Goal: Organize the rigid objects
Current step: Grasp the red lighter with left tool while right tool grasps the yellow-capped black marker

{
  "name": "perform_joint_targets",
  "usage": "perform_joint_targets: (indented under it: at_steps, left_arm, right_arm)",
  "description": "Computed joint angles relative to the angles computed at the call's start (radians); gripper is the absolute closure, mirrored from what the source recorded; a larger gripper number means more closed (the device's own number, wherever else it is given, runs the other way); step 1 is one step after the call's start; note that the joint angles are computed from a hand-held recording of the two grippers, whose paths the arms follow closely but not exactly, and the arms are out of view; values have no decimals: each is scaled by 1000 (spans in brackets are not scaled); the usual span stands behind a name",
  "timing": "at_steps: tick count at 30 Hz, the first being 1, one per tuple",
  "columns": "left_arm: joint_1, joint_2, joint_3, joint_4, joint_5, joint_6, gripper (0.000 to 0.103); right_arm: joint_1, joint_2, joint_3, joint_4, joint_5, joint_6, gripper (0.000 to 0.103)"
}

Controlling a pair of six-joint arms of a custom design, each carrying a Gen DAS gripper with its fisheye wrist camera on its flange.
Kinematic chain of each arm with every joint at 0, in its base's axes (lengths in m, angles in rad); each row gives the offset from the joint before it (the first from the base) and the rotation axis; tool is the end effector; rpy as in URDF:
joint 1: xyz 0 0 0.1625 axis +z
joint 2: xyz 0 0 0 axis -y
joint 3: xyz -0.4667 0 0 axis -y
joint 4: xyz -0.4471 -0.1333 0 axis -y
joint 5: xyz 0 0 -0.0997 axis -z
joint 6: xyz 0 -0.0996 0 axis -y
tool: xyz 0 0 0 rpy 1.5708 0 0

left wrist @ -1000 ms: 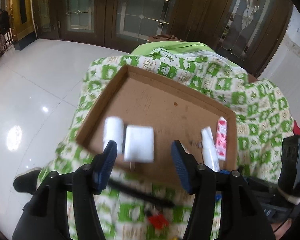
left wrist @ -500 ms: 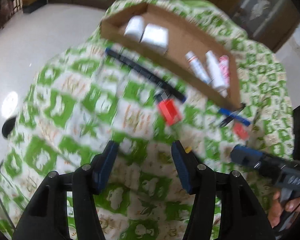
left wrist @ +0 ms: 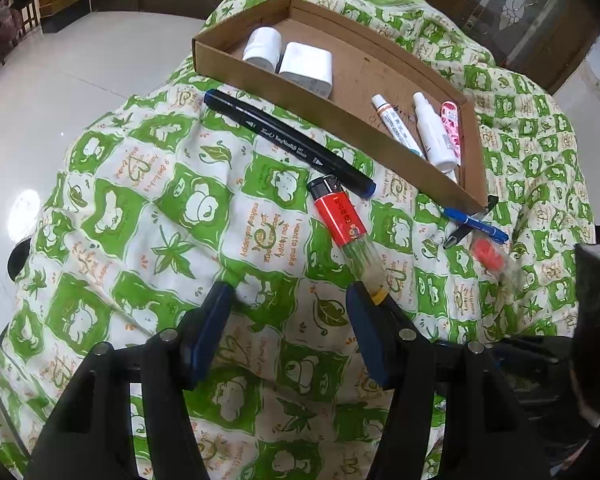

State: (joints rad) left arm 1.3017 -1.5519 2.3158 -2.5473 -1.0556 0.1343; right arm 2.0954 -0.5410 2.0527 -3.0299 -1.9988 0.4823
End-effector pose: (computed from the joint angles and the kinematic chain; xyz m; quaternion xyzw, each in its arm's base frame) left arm 0.0569 -0.4798 0.2562 0.1661 0.9475 -0.1194 0.2458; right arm 0.3407 -0.4051 -0.1392 0.0262 -0.9765 0.0799 0.1984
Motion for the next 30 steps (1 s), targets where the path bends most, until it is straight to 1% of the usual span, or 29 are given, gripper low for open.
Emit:
perform_joint_targets:
  at_steps: [2,5,8,9,11,12,16,18,21,22,24,25,26,27,28,29,30]
  left_arm:
    - [-3,2,-3,13,7,0,44]
    - [-19,5,-2,13,15,4,44]
    - [-34,14,-3,2,22,6,44]
    - [-38,21,-5,-2,27,0,44]
    - [-42,43,-17,10,24,-25,44]
    - [-43,52,-22,11,19,-35,44]
    - [-66,98,-34,1,33,-66,44]
    - [-78,122,-38,-9,51,-72,44]
    - [-86,170,-54,8,110,-106,46]
    - [-85,178,-57,9,119,-114,46]
    - [-81,187,-60,7,142,-120,58]
    - [-81,182,-56,-1,149,-112,61]
    - [-78,175,-56,-1,148,-102,71]
    - [-74,169,-58,6,148,-97,79]
    - [-64,154,-64,27,136,-94,79]
    - [-46,135,-77,62,100,-93,81]
    - [-35,122,-84,79,83,-89,82]
  right_arm:
    - [-3,18,-23,54,-17,-1,82]
    - [14,24,-33,51,-48,-14,89]
    - [40,4,-3,-63,-96,-20,90]
    - [52,-6,9,-113,-134,-25,90]
    - [65,-16,22,-166,-195,-28,90]
    - [60,-22,31,-184,-204,-17,90]
    - [18,-25,50,-179,-150,40,90]
    - [10,-22,52,-185,-131,40,90]
    - [11,-11,33,-178,-137,27,90]
    - [9,-12,32,-176,-136,26,90]
    - [6,-21,38,-170,-130,28,90]
    - [5,-21,38,-169,-129,28,90]
    - [4,-21,38,-169,-127,28,90]
    - [3,-22,40,-173,-125,27,90]
    - [1,-20,37,-176,-124,25,90]
    - [1,-22,39,-178,-123,25,90]
    - [1,-22,40,-182,-122,23,90]
